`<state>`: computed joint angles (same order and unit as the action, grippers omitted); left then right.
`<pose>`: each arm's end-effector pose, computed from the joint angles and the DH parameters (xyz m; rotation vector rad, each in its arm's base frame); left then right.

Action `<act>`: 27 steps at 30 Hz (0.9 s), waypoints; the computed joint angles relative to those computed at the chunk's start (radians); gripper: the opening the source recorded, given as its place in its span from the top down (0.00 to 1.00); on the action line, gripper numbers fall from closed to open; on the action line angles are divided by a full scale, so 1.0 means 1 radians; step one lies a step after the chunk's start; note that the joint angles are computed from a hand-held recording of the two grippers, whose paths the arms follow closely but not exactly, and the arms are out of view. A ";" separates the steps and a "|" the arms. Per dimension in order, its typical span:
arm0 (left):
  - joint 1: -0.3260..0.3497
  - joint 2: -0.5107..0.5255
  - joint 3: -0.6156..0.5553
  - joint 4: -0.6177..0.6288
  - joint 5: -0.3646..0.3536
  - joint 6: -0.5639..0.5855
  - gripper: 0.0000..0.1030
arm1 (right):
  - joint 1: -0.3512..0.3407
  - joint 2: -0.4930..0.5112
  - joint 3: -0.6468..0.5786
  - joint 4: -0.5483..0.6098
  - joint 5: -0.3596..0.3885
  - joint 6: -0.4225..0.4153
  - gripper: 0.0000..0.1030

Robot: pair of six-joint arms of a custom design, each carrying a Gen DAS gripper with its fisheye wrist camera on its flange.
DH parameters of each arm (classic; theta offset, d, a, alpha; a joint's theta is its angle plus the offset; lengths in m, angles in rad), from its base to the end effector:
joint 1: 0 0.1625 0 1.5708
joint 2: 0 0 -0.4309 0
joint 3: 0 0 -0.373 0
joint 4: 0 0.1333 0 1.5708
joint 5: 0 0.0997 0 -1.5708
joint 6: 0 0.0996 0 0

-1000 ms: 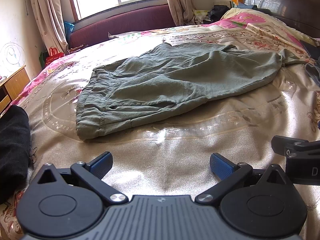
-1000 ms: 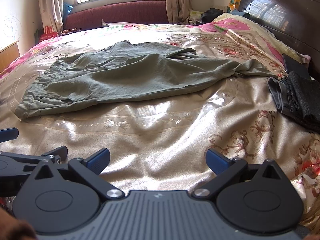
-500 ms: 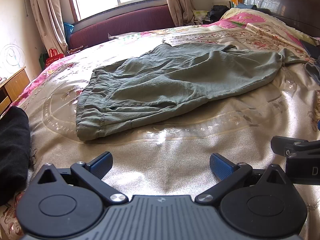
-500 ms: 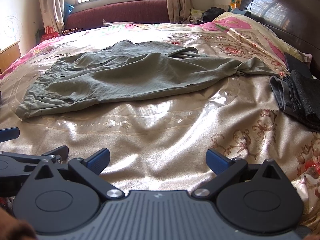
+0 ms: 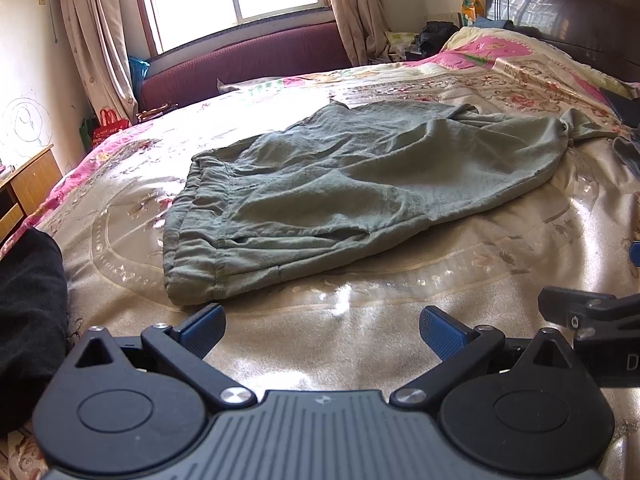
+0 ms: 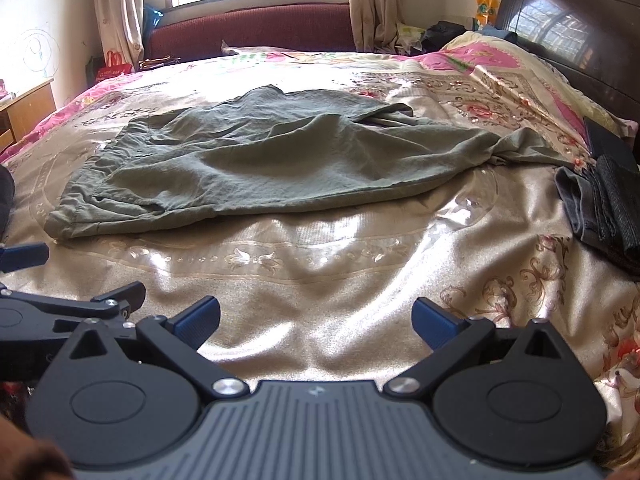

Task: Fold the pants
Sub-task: 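Grasp the trouser waistband with the left gripper while the right gripper grasps the waistband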

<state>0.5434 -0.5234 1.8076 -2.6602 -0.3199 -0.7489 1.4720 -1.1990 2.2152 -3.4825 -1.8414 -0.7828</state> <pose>-0.3704 -0.4900 -0.0299 0.4203 1.9751 -1.0045 0.0578 -0.4983 0.2647 0.6514 -2.2936 0.8953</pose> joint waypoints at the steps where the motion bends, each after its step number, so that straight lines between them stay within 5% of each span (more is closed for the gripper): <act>1: 0.001 -0.003 0.004 -0.020 0.008 0.015 0.00 | 0.003 0.003 -0.002 -0.001 0.002 -0.008 0.02; 9: 0.053 -0.033 0.041 -0.067 0.097 0.140 0.00 | 0.033 0.056 -0.087 0.050 0.040 -0.045 0.02; 19: 0.116 -0.027 0.066 -0.498 -0.025 0.674 0.08 | 0.060 0.152 -0.218 0.140 0.046 -0.168 0.02; 27: 0.136 -0.118 0.118 -0.382 -0.101 0.493 0.25 | 0.053 0.186 -0.272 0.192 0.046 -0.240 0.10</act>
<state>0.6797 -0.6410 1.9252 -3.0423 -0.4211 -0.2560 1.5245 -1.0133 1.9432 -3.2906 -1.7952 -1.0232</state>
